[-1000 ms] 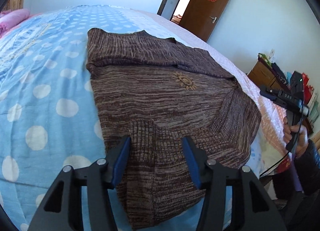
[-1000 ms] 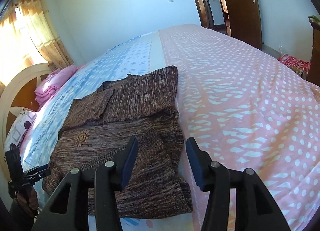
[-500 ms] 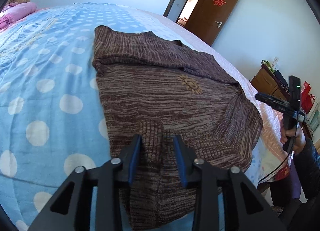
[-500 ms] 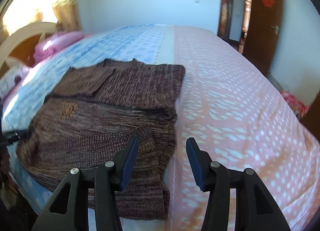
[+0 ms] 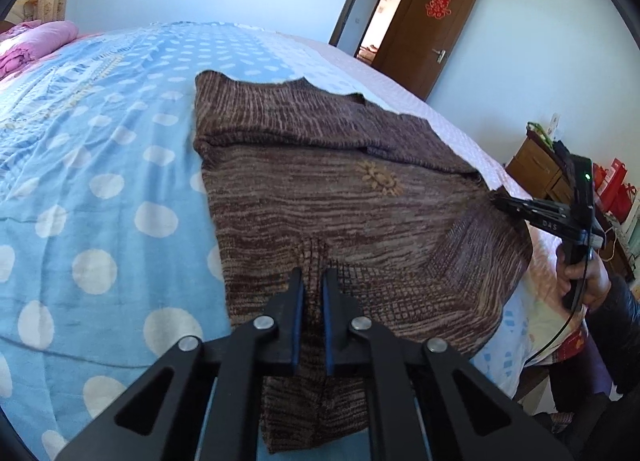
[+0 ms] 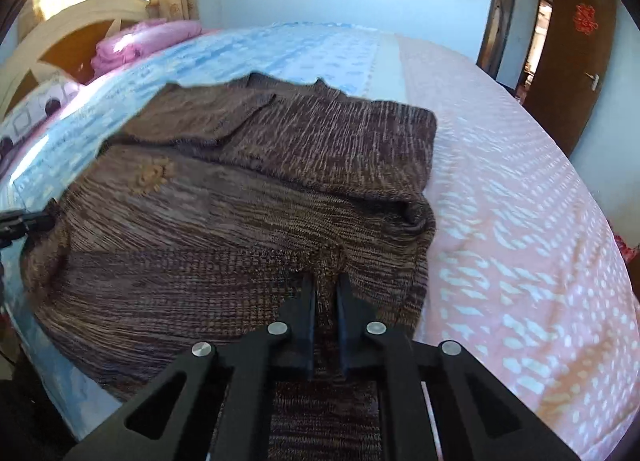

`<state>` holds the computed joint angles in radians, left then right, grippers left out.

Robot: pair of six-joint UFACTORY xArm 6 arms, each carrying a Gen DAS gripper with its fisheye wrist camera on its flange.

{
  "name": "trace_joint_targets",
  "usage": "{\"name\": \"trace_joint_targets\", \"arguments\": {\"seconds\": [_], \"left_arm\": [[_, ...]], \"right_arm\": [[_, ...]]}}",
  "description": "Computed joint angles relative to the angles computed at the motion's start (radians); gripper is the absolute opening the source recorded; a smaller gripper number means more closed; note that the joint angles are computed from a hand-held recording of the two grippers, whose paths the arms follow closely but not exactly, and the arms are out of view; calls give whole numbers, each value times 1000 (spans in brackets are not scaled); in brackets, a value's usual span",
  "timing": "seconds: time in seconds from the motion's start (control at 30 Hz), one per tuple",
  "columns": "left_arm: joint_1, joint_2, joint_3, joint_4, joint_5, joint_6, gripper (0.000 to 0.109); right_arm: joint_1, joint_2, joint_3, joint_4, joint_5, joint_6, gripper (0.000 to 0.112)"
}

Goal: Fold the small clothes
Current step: 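Hold the hem with both grippers and fold it up toward the collar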

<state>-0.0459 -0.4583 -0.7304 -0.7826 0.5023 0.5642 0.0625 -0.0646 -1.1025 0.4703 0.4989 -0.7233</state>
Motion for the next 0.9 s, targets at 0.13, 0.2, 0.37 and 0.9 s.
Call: {"name": "trace_joint_targets", "arguments": {"seconds": [0.13,0.2,0.37,0.9], "left_arm": [[7,-19,-9,-42,-26,-6,8],[11,-20,-22,-41,-39,-17,8],[11,3,-49,-2,-108,-76,8],[27,165,-194,127,-111,-251,8]], "right_arm": [[-16,-91,55,87,-37,-3,8],[-19,-123,69,119,-54,6,8],[-15,-160,86,156,-134,50,8],[8,-73,15,-30,-207,222,8]]}}
